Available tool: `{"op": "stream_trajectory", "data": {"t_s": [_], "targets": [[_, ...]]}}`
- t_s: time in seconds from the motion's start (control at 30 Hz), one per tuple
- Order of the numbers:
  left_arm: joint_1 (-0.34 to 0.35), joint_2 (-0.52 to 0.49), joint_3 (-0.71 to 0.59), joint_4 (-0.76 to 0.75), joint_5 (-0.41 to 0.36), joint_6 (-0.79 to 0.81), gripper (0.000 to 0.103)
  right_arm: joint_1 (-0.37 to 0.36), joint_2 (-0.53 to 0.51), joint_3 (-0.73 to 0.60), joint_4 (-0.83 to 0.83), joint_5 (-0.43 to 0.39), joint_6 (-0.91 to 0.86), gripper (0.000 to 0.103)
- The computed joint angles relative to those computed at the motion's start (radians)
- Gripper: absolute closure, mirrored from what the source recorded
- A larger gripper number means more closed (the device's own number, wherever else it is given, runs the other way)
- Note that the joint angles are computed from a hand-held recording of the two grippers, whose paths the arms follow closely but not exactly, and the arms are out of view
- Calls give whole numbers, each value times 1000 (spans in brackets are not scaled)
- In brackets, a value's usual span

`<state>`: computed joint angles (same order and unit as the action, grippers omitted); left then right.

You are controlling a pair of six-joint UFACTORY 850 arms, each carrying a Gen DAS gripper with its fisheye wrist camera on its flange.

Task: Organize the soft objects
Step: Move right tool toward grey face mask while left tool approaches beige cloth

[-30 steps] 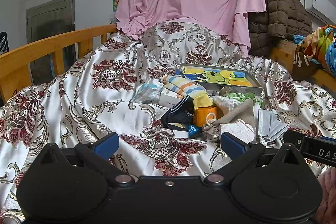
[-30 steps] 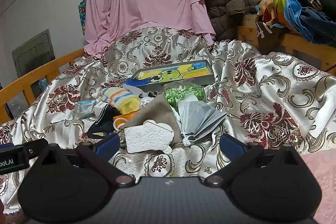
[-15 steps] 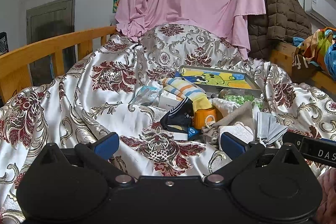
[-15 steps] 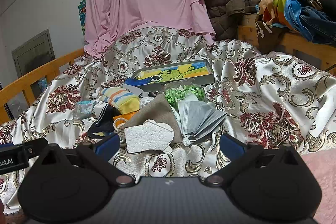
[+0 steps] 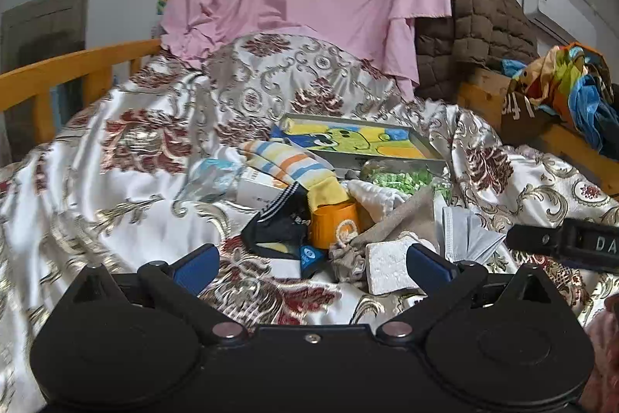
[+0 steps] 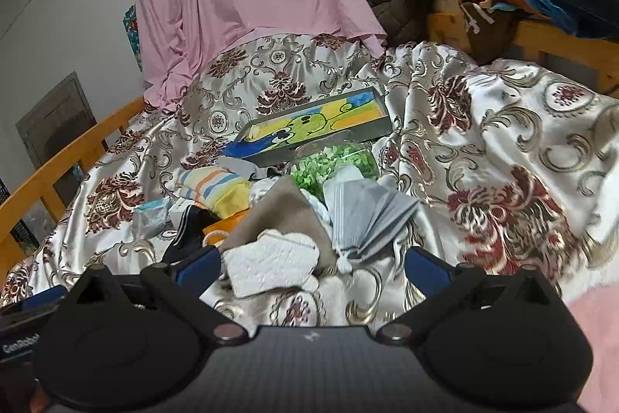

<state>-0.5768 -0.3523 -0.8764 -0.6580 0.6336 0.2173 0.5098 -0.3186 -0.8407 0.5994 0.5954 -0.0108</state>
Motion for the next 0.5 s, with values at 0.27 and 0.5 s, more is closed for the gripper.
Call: {"op": "stream_trajectory", "data": {"t_s": [0.27, 0.5], "targets": [[102, -100, -130, 284, -115, -153, 1, -72, -89, -111, -154, -92, 46, 0], [149, -190, -246, 613, -206, -305, 1, -130, -153, -180, -327, -173, 257, 0]]}}
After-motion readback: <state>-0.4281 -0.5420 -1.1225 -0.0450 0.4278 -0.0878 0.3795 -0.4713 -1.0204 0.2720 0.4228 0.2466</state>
